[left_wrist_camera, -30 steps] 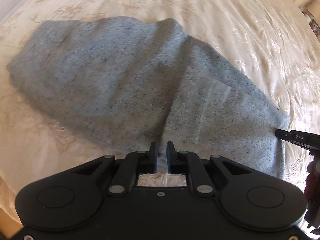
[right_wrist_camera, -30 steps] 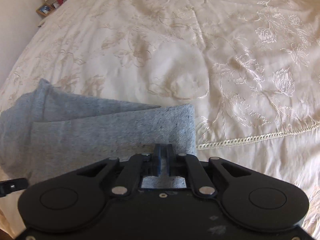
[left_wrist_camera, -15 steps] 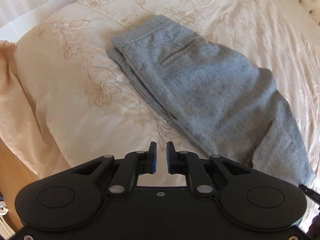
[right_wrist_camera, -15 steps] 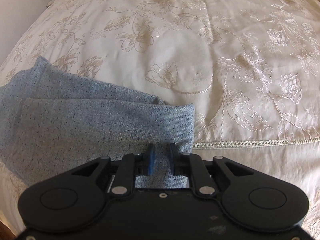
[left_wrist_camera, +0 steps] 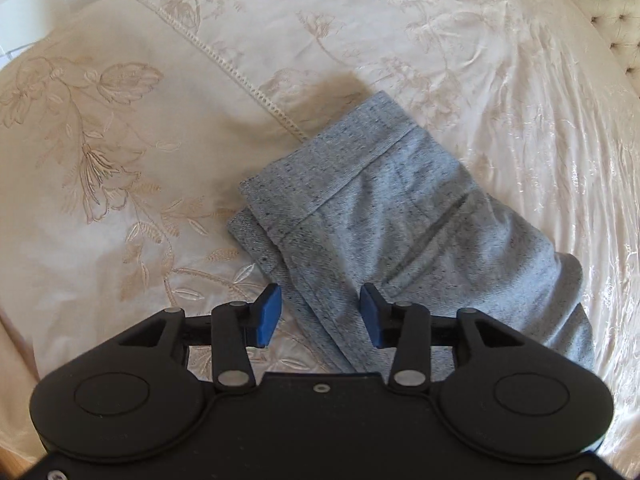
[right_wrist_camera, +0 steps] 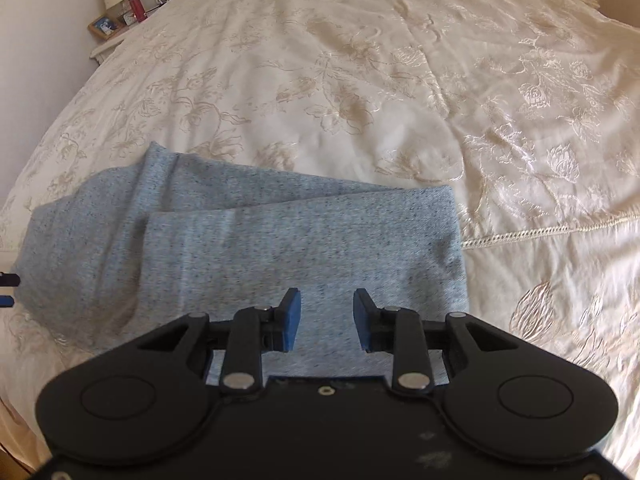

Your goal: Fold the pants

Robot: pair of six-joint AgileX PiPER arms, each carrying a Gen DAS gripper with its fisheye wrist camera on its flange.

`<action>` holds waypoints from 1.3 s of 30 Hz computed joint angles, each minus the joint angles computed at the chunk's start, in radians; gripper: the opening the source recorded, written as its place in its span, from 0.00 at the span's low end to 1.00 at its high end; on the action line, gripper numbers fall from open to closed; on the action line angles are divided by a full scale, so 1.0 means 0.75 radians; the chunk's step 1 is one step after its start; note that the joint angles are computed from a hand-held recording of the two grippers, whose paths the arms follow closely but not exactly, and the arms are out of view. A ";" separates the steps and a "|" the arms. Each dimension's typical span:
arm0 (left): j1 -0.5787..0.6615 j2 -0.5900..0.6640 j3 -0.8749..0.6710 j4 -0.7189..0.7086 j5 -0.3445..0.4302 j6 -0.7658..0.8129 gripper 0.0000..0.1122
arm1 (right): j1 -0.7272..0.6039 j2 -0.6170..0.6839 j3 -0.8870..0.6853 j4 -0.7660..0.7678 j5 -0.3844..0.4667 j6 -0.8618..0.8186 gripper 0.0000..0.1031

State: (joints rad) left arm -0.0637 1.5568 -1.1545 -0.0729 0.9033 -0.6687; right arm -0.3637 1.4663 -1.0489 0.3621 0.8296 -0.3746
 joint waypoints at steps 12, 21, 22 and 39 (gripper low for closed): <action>0.180 0.079 0.163 -0.384 -0.325 0.484 0.57 | 0.479 -0.128 0.079 -0.242 -0.013 0.710 0.30; 0.223 0.181 0.049 -0.514 -0.317 0.660 0.36 | 0.645 0.010 -0.041 -0.233 -0.043 0.717 0.30; 0.216 0.163 0.060 -0.520 -0.334 0.668 0.33 | 0.661 0.040 -0.061 -0.237 -0.051 0.701 0.30; 0.068 -0.082 0.071 -0.290 -0.415 0.533 0.28 | 0.694 0.276 -0.068 -0.177 0.049 0.601 0.01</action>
State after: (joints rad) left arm -0.0127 1.4952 -1.1016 -0.2901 0.5919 -0.2690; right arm 0.1572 1.6734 -1.1000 0.2291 0.8666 0.0759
